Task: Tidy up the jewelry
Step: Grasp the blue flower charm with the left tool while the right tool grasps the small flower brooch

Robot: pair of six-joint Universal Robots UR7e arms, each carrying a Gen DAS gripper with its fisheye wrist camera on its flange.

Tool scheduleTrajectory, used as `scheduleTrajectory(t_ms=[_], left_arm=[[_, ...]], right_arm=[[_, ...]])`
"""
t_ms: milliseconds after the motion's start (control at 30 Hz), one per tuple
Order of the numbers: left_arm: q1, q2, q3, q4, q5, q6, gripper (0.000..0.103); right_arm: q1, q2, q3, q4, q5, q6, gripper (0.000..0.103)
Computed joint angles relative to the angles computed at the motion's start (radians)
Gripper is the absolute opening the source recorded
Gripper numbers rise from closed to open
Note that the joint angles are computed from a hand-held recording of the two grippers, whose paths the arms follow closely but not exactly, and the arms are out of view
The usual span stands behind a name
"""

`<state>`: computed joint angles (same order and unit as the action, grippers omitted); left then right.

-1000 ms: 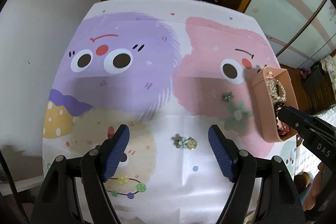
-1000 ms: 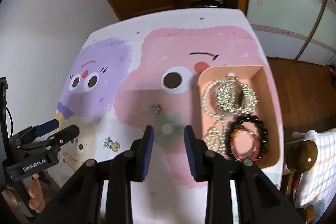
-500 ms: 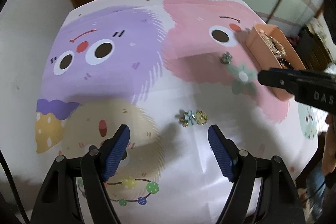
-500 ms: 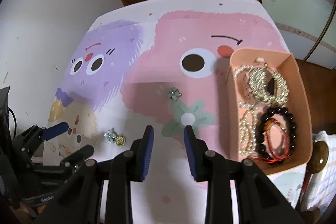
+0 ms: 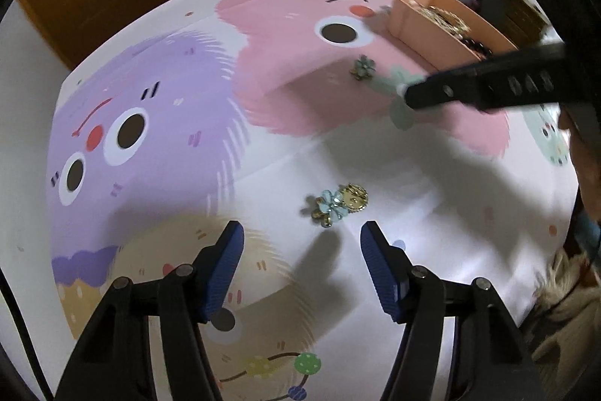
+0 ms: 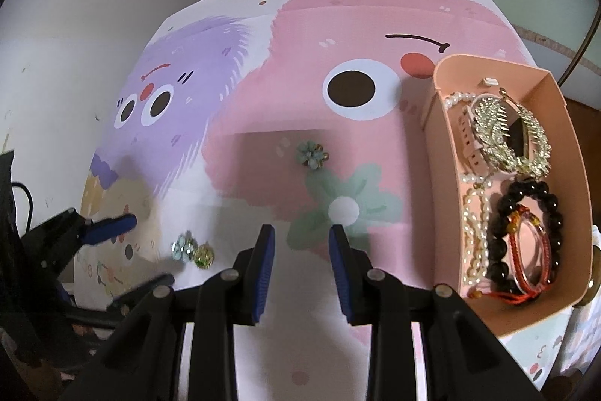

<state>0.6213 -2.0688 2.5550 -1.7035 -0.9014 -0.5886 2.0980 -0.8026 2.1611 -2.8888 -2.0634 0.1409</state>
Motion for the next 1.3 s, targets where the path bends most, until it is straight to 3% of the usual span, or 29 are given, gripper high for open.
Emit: scheduleTrajectory(t_ms=[200,433,733,1000,1300], left_arm=[[0.068,0.062,-0.003,-0.066,-0.020,0.088,0.044],[0.131,0.070,-0.014,-0.125,-0.038,0.126,0.042],[0.142,0.103,-0.017,-0.174,-0.069,0.187,0.042],[0.146,0.124,-0.022,-0.198,-0.066,0.204,0.020],[0.141,0.093,-0.028,-0.155,-0.064,0.165,0.017]], right_arm=[[-0.012,0.026,-0.034,-0.014,-0.005,-0.011,0.030],[-0.034,0.047,-0.070,-0.009,0.001,-0.005,0.030],[-0.066,0.058,-0.109,0.022,0.018,0.013,0.030],[-0.071,0.074,-0.161,0.084,0.015,0.006,0.030],[-0.039,0.107,-0.222,0.179,-0.019,-0.028,0.030]])
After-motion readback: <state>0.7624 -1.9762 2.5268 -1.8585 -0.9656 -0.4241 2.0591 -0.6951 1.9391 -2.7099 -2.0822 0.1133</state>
